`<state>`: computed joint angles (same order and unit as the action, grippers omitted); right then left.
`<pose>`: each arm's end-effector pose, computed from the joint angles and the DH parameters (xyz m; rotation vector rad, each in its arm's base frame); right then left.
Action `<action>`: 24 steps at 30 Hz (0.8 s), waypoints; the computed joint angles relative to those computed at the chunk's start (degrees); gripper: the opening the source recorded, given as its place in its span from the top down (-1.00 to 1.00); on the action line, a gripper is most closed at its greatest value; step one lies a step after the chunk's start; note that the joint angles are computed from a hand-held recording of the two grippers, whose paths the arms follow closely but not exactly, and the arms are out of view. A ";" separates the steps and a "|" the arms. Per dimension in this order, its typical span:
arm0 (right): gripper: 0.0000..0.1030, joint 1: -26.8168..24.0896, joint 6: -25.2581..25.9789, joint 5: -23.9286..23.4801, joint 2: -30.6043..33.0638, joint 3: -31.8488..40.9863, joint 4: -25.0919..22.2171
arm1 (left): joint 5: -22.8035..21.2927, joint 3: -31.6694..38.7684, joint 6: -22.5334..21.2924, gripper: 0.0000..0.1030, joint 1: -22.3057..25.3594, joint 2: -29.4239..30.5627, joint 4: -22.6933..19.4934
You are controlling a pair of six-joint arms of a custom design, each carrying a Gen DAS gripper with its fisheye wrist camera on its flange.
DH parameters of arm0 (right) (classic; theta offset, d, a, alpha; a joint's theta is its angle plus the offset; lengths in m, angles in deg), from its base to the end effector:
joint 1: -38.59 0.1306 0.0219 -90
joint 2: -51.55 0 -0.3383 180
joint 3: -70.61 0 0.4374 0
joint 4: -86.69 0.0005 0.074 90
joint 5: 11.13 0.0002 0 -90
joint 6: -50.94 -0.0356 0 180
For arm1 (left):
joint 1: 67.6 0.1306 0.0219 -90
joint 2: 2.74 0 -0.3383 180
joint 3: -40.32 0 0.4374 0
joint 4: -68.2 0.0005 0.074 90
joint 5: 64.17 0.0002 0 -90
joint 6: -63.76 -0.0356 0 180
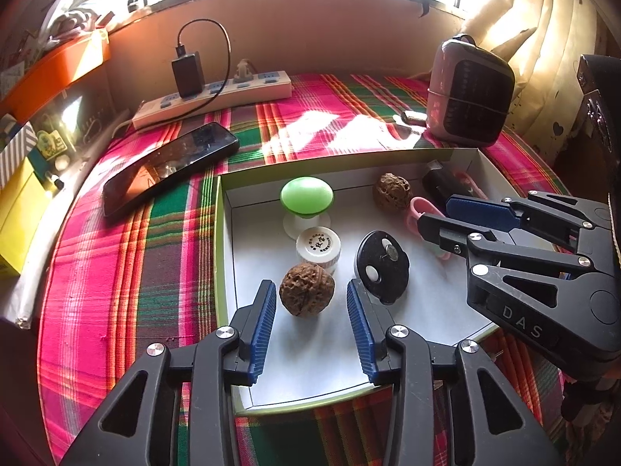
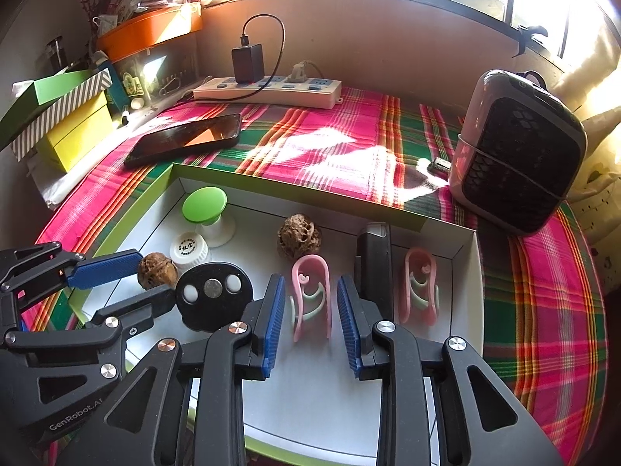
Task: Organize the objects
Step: 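Open left gripper releasing walnut ball while right releases pink clip in box, then withdraw both grippers from the box toward the white cable and white egg ball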
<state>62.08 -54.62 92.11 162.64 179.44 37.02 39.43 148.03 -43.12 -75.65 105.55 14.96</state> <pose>0.5973 0.2502 0.3433 -0.0713 2.4429 0.0145 0.6219 -0.0969 0.3596 0.6310 2.4061 -0.2330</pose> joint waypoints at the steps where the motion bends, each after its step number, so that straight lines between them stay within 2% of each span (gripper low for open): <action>1: 0.37 0.05 -0.19 -0.02 -0.25 -0.24 0.15 | -0.08 -0.21 -0.08 0.28 0.07 -0.25 0.24; 6: 0.35 0.20 -1.06 0.10 -1.83 -1.91 1.03 | 0.15 -1.00 0.23 0.27 0.34 -1.31 0.39; 10: 0.21 0.44 -1.61 0.45 -3.01 -3.05 1.48 | 0.68 -1.98 0.37 0.26 0.57 -2.40 0.87; 24: 0.20 2.31 -3.84 2.75 -10.28 -10.44 4.66 | 3.16 -6.39 2.12 0.26 2.28 -7.21 2.17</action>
